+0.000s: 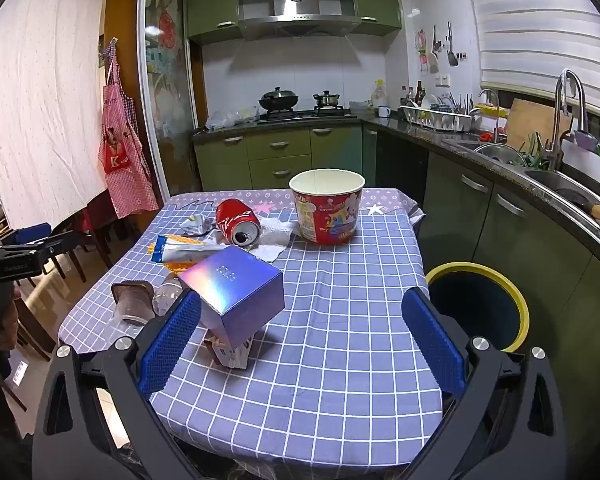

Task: Collect trash

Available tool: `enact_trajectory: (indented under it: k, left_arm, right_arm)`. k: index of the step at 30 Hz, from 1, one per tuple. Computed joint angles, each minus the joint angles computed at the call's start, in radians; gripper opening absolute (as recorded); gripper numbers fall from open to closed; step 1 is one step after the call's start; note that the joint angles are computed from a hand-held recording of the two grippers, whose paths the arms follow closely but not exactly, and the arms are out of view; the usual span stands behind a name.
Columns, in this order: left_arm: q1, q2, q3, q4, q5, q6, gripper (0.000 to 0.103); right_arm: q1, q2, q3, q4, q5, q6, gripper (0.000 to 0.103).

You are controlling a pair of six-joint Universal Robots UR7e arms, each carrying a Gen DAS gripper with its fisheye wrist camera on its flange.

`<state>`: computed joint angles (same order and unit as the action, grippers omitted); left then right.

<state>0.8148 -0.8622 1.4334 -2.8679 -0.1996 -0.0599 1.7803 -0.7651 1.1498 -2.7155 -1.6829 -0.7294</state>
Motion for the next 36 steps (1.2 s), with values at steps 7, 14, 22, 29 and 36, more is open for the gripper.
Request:
enact_trajectory:
  k: [7,14,22,29,36]
  left_arm:
    - [-0.007,-0.021,0.005,0.08,0.002,-0.075,0.097]
    - [-0.007,-0.027,0.007,0.108,0.001,-0.1,0.097]
    - [0.0,-0.016,0.002,0.087,-0.003,-0.085,0.097]
    - [0.001,-0.025,0.015,0.074,-0.005,-0.075,0.097]
    - [0.001,-0.024,0.014,0.078,-0.006,-0.079,0.097]
  right_arm:
    - [0.001,0.002,-0.002,0.001,-0.005,-0.002,0.099]
    - [0.0,0.003,-0.004,0.008,-0.003,0.004,0.099]
    - [0.001,0.0,-0.003,0.011,-0.003,0.006,0.099]
    - [0.001,0.017,-0.015,0.006,-0.003,0.007,0.099]
    - [0.001,0.026,-0.015,-0.002,-0.006,0.009,0.099]
